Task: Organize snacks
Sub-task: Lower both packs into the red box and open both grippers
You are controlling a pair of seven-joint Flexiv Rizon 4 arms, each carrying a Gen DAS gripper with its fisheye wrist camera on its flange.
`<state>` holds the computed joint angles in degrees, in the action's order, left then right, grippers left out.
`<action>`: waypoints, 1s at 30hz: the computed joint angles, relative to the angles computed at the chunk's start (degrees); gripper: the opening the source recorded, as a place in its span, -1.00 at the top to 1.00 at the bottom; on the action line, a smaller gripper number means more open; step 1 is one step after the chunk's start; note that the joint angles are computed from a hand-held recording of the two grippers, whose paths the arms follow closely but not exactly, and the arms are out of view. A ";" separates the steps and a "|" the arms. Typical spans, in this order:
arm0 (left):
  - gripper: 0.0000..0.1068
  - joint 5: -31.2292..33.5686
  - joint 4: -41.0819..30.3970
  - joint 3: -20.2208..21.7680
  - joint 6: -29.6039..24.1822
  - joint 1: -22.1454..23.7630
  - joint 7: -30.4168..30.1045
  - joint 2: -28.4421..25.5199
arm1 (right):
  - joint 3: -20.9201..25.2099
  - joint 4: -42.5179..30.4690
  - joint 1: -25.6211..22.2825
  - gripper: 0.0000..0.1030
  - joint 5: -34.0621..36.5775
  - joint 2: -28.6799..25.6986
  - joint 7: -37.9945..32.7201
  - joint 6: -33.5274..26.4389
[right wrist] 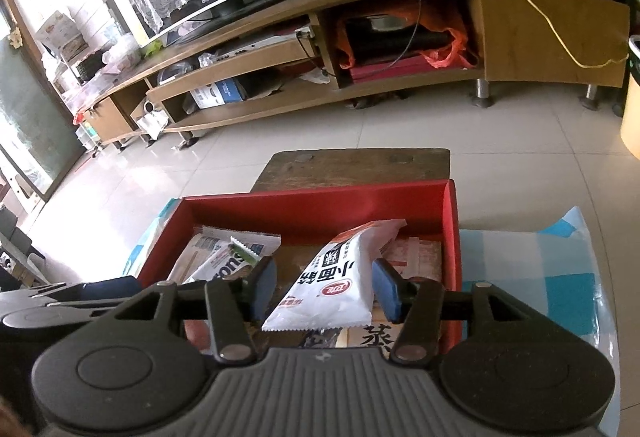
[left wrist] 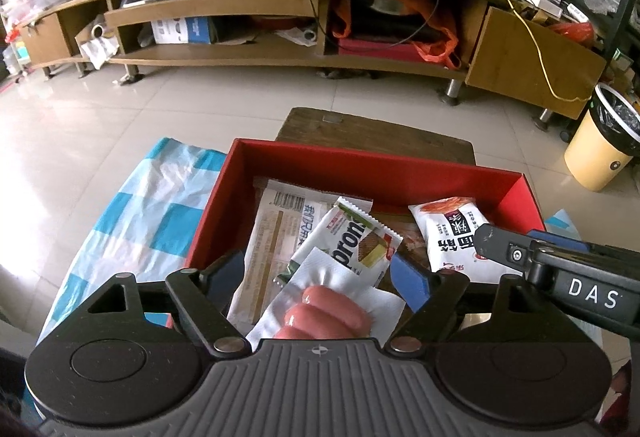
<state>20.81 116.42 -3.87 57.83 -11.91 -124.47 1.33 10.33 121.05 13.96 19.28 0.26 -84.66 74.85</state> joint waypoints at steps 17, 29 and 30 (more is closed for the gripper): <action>-0.64 -0.43 1.91 -0.57 -0.89 0.31 0.32 2.44 | -0.02 0.64 0.59 -0.03 -0.06 1.32 -0.01 -0.54; -0.72 -2.67 5.62 -0.76 -0.48 0.96 1.69 6.73 | -0.18 1.63 1.78 -0.11 -0.10 3.20 -1.32 -1.34; -0.74 -3.40 6.49 -0.66 -0.32 0.96 2.12 7.50 | -0.18 1.76 1.89 -0.11 -0.19 3.36 -1.35 -1.36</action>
<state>17.42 122.91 -4.53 57.51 -10.95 -122.35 8.84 10.15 122.82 15.86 19.10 3.62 -86.01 73.49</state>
